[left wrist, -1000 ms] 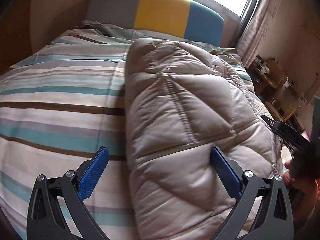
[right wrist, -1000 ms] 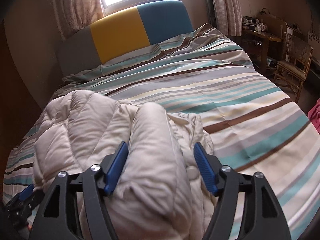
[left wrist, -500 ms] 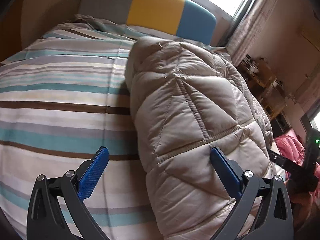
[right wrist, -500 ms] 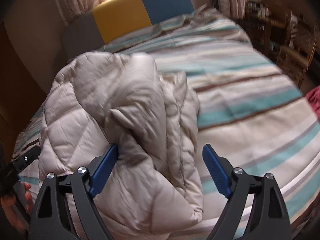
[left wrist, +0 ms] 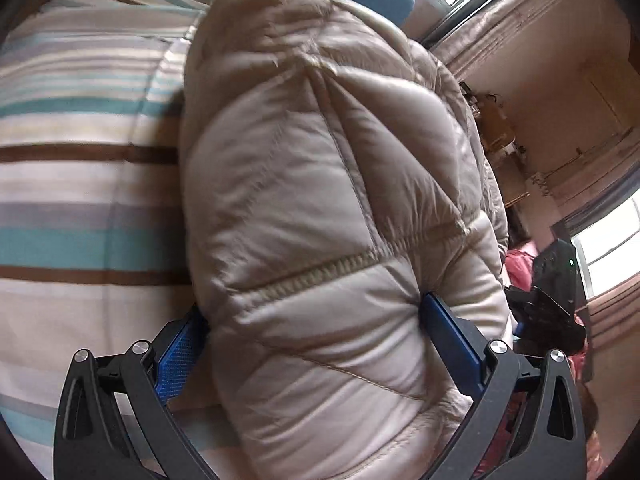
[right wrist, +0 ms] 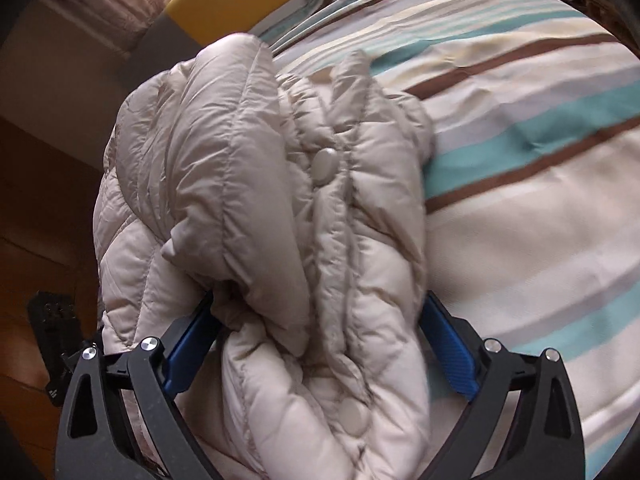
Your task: Fold large clothes
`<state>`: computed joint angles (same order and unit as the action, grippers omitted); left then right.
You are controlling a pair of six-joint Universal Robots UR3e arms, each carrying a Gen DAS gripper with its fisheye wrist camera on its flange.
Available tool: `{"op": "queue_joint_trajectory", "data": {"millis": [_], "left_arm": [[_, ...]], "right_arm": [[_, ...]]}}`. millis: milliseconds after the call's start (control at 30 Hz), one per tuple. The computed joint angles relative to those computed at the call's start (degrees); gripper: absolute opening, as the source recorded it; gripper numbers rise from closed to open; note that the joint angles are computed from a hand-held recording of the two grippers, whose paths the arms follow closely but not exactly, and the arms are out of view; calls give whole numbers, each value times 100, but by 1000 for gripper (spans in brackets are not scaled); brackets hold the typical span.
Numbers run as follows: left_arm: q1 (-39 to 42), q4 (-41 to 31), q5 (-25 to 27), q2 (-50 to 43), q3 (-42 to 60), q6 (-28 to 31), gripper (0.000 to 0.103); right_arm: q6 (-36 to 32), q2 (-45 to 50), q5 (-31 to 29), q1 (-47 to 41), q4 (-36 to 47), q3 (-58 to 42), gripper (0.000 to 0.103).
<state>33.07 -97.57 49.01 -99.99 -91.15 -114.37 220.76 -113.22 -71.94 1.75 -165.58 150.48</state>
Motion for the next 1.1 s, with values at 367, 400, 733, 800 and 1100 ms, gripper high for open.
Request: {"op": "queue_joint_trajectory", "data": {"millis": [367,400,733,800,1100], "left_arm": [[284,-82,-430,1457,-579,1095,65],[376,-182,-516,1573,-612,1247,63],[1695,-1628,-1242,2209,-412,3315,57],[1909,-1794,-1303,2055,-227,3508,57],[2791,-1772,-1419,528,1319,3241,57]], "right_arm": [[299,419,-227,542,-1161,-206,53],[416,524,-331,679,-1354,-245,53],[930,1937,-1069,1790,-2795,-990,50],[906,2211,-1245,2025,-2657,-1436,50],[629,4627,-1115,2571,-2066,-4493,50]]}}
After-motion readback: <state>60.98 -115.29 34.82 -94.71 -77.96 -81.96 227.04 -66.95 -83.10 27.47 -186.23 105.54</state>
